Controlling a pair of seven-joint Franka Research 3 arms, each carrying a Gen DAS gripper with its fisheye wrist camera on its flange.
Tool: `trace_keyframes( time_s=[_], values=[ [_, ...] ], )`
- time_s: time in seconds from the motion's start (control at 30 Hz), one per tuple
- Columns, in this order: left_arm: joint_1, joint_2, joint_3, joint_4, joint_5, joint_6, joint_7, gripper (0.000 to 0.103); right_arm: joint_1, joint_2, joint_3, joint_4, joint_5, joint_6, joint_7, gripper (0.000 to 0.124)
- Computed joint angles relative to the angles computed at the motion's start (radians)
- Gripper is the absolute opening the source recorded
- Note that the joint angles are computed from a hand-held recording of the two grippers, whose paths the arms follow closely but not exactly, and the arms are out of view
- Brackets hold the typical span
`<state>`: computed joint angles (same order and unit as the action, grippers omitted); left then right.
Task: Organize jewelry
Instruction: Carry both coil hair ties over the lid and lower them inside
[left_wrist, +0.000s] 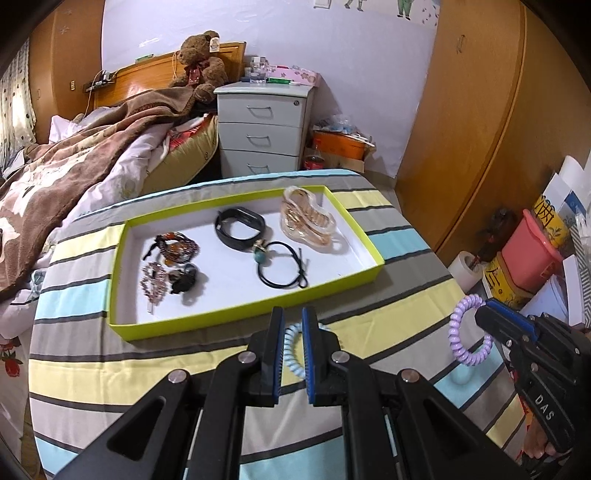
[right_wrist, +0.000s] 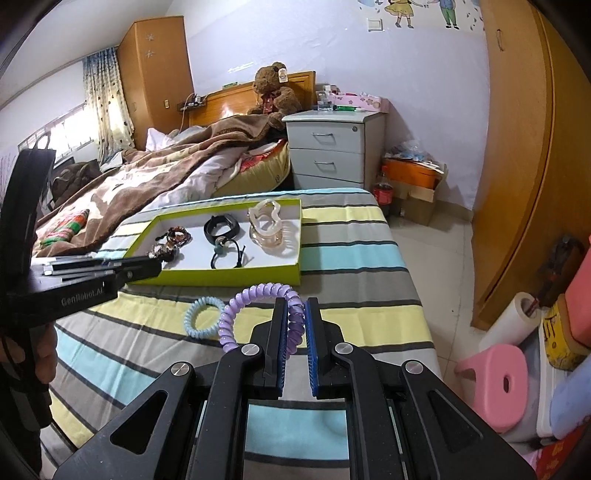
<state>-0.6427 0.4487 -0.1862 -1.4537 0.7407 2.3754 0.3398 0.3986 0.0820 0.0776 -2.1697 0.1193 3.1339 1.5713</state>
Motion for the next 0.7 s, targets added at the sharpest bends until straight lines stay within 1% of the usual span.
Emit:
trace_keyframes(
  time_s=[0.13,0.17,0.2,0.23,0.27,0.3,0.33,0.4,0.43,0.53,0.63,0.7],
  values=[
    [0.029,-0.016,-0.009,-0.054,-0.034,0.04,0.008,0.01,0.012,0.008,-0.01,0.008,-0.027,-0.017,0.028,0.01],
    [0.042,-0.014,-0.014,-0.065,-0.057,0.058,0.01,0.012,0.016,0.01,-0.014,0.011,-0.037,-0.025,0.038,0.01],
    [0.047,-0.007,-0.016,-0.065,-0.072,0.056,0.013,0.013,0.016,0.014,-0.014,0.013,-0.043,-0.028,0.042,0.01],
    [0.047,0.01,-0.017,-0.049,-0.084,0.036,0.029,0.019,0.016,0.016,-0.014,0.013,-0.045,-0.029,0.043,0.01],
    [0.047,0.022,-0.019,-0.038,-0.097,0.023,0.04,0.027,0.016,0.016,-0.013,0.013,-0.048,-0.03,0.044,0.01],
    [0.052,0.035,-0.023,-0.03,-0.116,0.021,0.058,0.031,0.018,0.018,-0.017,0.014,-0.056,-0.031,0.05,0.01],
    [0.055,0.048,-0.026,-0.021,-0.132,0.027,0.072,0.034,0.02,0.02,-0.02,0.016,-0.061,-0.033,0.057,0.01],
    [0.054,0.066,-0.024,-0.014,-0.15,0.046,0.084,0.036,0.015,0.023,-0.017,0.017,-0.057,-0.035,0.054,0.01],
    [0.047,0.079,-0.02,0.003,-0.153,0.035,0.093,0.04,0.014,0.023,-0.018,0.016,-0.058,-0.034,0.054,0.01],
    [0.038,0.118,-0.017,0.054,-0.182,-0.005,0.126,0.04,0.011,0.026,-0.015,0.019,-0.052,-0.035,0.049,0.01],
    [0.016,0.14,0.001,0.094,-0.173,-0.034,0.133,0.04,0.009,0.028,-0.012,0.02,-0.043,-0.033,0.042,0.01],
    [-0.001,0.155,0.011,0.124,-0.161,-0.067,0.14,0.04,0.004,0.03,-0.006,0.022,-0.03,-0.034,0.028,0.01]
  ],
)
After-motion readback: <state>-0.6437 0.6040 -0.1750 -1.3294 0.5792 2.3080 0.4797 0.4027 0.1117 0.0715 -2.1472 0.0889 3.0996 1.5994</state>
